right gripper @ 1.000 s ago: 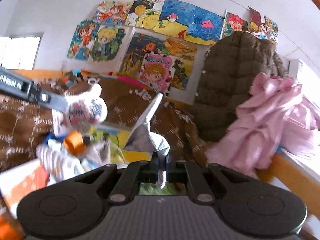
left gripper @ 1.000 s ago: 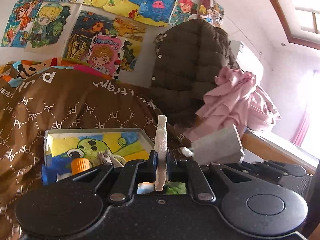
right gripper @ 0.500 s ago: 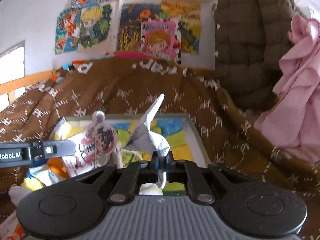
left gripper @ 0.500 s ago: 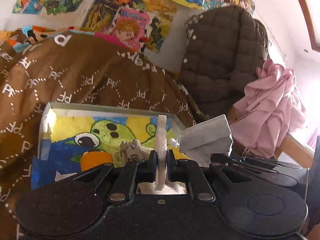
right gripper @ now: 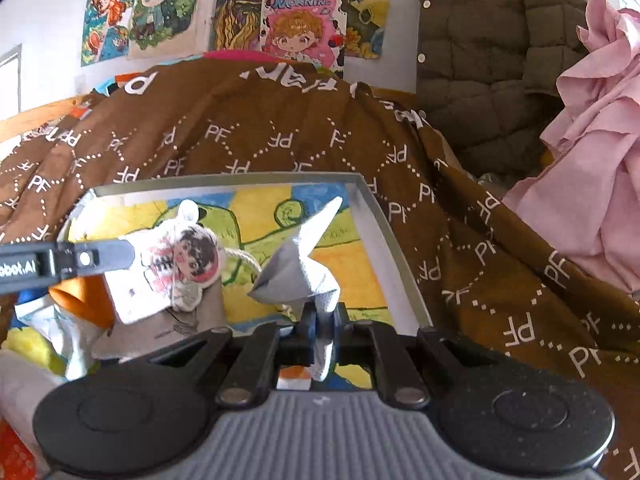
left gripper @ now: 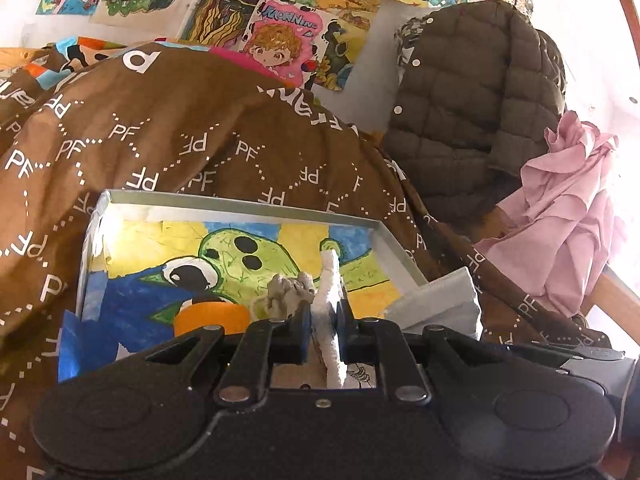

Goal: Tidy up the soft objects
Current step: 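Lift the packet and cloth and carry both over the tray, then open both grippers to drop the items into the tray and withdraw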

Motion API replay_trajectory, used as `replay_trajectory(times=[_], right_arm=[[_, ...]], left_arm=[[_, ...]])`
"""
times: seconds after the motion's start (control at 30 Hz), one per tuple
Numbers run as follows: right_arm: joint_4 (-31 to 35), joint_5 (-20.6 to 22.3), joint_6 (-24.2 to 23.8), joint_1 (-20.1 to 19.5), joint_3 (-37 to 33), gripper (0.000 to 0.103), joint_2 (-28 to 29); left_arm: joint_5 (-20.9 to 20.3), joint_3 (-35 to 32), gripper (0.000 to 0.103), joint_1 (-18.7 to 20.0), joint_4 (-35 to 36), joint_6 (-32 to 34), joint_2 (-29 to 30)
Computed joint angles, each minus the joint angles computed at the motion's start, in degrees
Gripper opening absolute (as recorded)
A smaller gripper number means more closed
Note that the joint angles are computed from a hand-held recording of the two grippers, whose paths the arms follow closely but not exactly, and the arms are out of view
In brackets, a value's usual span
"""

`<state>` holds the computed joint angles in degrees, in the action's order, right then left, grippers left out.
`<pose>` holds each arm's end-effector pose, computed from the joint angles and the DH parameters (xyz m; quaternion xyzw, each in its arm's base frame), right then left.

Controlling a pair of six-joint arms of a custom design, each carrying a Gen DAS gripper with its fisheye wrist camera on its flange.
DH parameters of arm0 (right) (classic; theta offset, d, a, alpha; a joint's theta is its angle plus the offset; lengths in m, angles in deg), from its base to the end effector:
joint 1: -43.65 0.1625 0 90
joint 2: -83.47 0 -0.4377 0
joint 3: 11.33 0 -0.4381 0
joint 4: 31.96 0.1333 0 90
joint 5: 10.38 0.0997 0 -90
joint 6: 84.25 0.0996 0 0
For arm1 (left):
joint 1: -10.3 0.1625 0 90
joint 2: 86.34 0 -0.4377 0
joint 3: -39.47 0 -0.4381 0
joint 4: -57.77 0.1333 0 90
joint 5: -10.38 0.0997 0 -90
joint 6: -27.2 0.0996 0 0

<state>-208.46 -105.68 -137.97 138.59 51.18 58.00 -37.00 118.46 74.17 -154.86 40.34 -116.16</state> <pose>0.1999 -0.8711 0.0981 0.4276 -0.8005 0.3633 0.2108 -0.1566 -0.7751 0.1234 0.0462 0.7763 -0.5865 0.2264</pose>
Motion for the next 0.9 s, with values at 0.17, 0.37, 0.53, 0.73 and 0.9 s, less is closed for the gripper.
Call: replay_trajectory(times=[0.17, 0.37, 0.53, 0.73, 0.9], right_arm=[[-1.1, -0.1, -0.8, 0.1, 0.2, 0.014, 0.1], [-1.3, -1.2, -0.4, 0.2, 0.4, 0.025, -0.2], [-1.9, -1.1, 0.4, 0.2, 1.7, 0.044, -1.5], [-4.1, 0.4, 1.3, 0.2, 4.1, 0.064, -3.9], [-5.7, 3.8, 3.9, -0.1, 6.8, 0.087, -6.9]], left_arm=[[0.8, -0.6, 0.017, 0.0, 0.2, 0.1, 0.4], [3.5, -1.2, 0.026, -0.3, 1.9, -1.3, 0.5], [7.0, -1.7, 0.046, -1.1, 3.0, -1.6, 0.6], [9.7, -2.0, 0.071, -3.1, -0.4, 2.0, 0.7], [11.5, -1.6, 0.082, -5.2, -4.2, 6.5, 0.5]])
